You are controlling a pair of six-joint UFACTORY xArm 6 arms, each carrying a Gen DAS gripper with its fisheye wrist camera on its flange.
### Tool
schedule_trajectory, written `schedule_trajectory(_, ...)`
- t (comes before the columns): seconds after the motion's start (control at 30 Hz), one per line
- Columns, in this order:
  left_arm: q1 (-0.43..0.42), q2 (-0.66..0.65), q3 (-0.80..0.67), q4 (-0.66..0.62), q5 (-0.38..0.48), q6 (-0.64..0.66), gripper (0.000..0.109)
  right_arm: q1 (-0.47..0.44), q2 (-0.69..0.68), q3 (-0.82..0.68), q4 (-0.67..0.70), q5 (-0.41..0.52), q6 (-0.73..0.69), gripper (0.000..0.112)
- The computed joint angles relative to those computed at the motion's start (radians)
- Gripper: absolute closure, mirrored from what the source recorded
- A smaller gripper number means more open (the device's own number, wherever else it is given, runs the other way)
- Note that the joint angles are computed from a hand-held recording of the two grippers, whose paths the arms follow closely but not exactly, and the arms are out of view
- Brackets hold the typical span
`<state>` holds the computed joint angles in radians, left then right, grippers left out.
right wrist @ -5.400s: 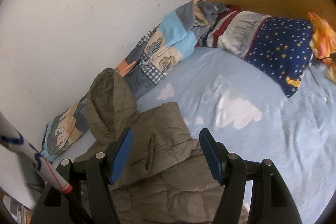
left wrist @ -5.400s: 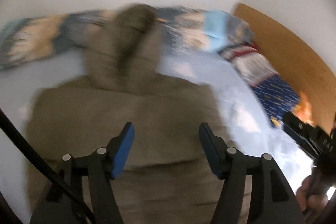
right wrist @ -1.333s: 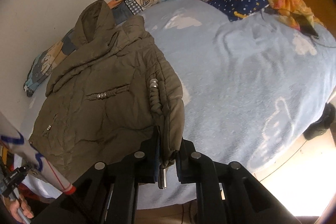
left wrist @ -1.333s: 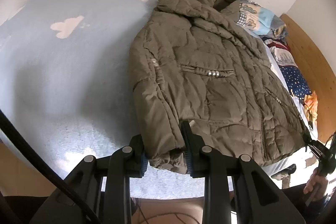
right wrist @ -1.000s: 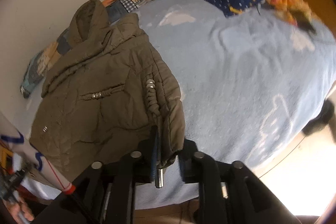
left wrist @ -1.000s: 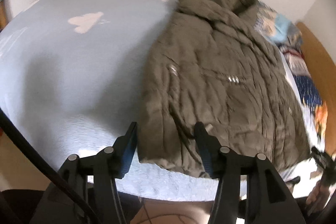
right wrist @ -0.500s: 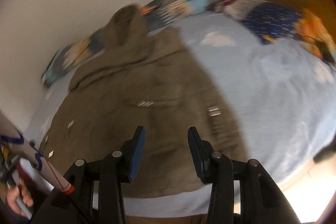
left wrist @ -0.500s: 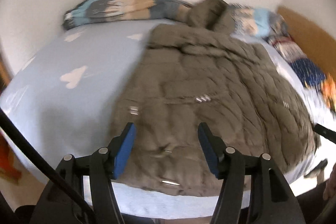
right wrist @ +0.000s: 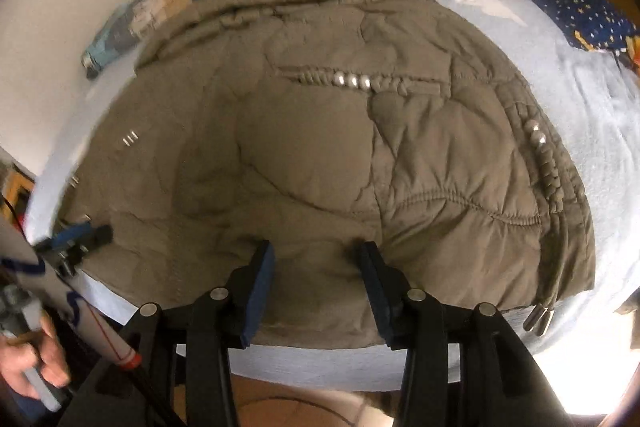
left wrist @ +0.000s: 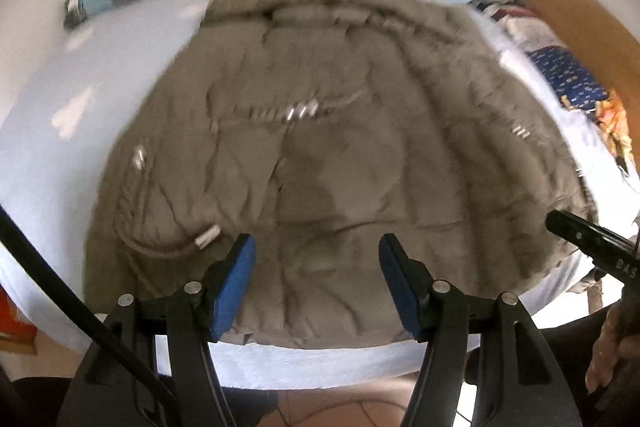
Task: Fold large clothes
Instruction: 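Move both open tools over the jacket toward the hood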
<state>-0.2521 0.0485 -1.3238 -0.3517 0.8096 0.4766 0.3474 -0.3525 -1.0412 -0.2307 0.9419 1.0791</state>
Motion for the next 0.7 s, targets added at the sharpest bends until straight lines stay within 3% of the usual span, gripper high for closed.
schedule_trajectory(0.1,-0.018,-0.083,0.066,-0.040,-0.065,0.038,0.045,0.023,-0.027,-0.013,-0.086,-0.015,0.058,0.064)
schedule_trajectory(0.2,-0.021,-0.141,0.092,-0.084,-0.061,0.062,0.045,0.051,-0.044,-0.036,-0.154,-0.005,0.110,0.064)
schedule_trajectory(0.43,-0.011,-0.247,0.079,-0.175,0.030,0.100,0.045,0.135,-0.109,-0.043,-0.248,0.006,0.240,0.062)
schedule_trajectory(0.57,-0.004,-0.252,-0.009,-0.246,0.085,0.104,0.040,0.143,-0.130,-0.087,-0.210,-0.009,0.273,0.061)
schedule_trajectory(0.63,0.006,-0.227,-0.084,-0.290,0.141,0.109,0.039,0.171,-0.132,-0.134,-0.291,-0.003,0.303,0.049)
schedule_trajectory(0.7,0.004,-0.195,-0.154,-0.299,0.159,0.105,0.039,0.200,-0.107,-0.195,-0.359,0.063,0.298,0.046)
